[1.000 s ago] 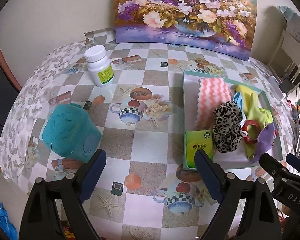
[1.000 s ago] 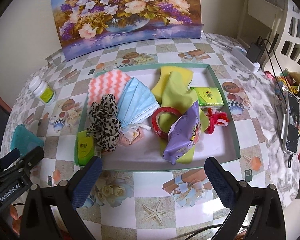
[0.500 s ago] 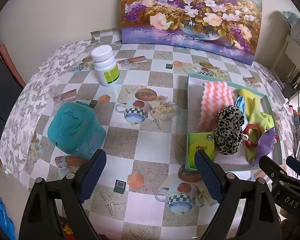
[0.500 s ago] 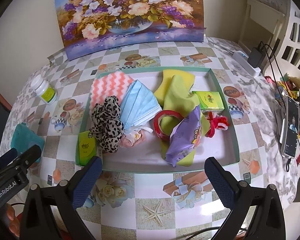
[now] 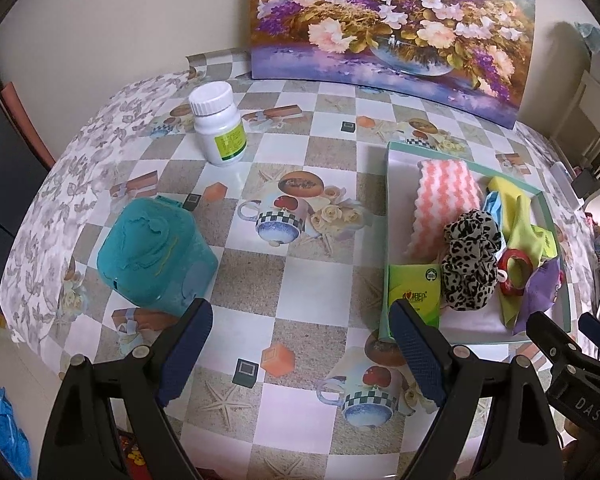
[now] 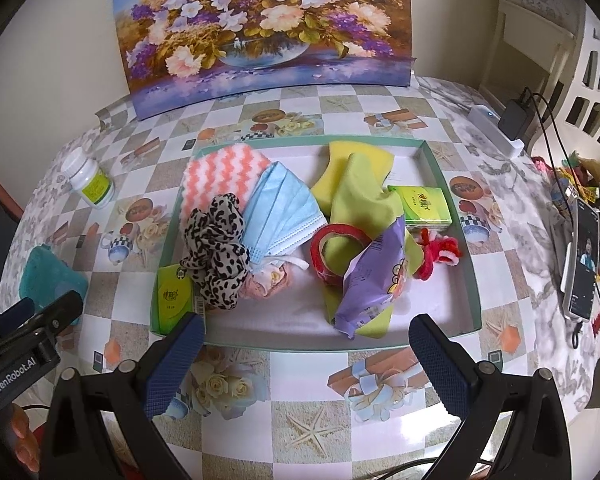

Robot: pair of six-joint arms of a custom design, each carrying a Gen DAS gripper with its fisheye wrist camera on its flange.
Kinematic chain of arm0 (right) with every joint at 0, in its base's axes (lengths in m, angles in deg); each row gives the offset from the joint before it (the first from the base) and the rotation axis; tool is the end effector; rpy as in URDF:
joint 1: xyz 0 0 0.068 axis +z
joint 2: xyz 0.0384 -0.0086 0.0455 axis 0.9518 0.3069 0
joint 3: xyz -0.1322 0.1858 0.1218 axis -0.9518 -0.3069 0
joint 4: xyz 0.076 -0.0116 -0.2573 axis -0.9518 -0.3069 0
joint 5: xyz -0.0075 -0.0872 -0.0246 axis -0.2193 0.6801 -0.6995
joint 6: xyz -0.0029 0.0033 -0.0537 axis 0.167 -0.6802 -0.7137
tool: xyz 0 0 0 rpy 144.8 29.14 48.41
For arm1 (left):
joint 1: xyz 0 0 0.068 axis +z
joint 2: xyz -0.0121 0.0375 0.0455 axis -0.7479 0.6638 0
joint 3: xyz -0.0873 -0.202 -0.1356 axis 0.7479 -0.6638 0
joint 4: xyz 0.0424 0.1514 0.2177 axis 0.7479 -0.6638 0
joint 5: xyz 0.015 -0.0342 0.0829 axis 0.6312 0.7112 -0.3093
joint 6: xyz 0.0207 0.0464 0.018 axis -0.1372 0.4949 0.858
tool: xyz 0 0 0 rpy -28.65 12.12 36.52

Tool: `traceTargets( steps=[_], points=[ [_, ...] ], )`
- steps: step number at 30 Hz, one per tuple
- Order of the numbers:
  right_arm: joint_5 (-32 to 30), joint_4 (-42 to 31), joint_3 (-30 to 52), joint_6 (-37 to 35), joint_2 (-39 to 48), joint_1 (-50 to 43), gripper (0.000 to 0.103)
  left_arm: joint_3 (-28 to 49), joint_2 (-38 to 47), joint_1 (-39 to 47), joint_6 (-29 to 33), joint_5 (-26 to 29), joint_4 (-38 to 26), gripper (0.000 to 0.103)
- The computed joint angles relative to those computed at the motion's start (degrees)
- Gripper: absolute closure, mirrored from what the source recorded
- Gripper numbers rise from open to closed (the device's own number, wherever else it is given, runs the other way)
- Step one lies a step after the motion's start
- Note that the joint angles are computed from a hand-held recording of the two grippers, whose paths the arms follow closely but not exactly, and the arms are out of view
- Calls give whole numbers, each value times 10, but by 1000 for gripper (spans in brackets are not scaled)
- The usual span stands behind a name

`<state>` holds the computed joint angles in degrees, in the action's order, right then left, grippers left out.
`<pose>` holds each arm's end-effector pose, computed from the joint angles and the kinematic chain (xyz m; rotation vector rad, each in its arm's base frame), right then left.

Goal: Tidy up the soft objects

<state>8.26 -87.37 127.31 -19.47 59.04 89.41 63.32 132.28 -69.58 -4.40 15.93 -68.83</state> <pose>0.2989 0.0858 0.2007 0.3387 2.6404 -0.0012 0.3369 -0.1241 0.2061 0.0424 2.6890 0.0237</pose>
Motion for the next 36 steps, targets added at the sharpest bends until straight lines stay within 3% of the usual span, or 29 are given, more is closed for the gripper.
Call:
traceTargets(
  steps=[36],
  points=[
    [1, 2, -4, -3, 6, -2, 0, 1, 7, 4, 0, -19, -8, 13]
  ],
)
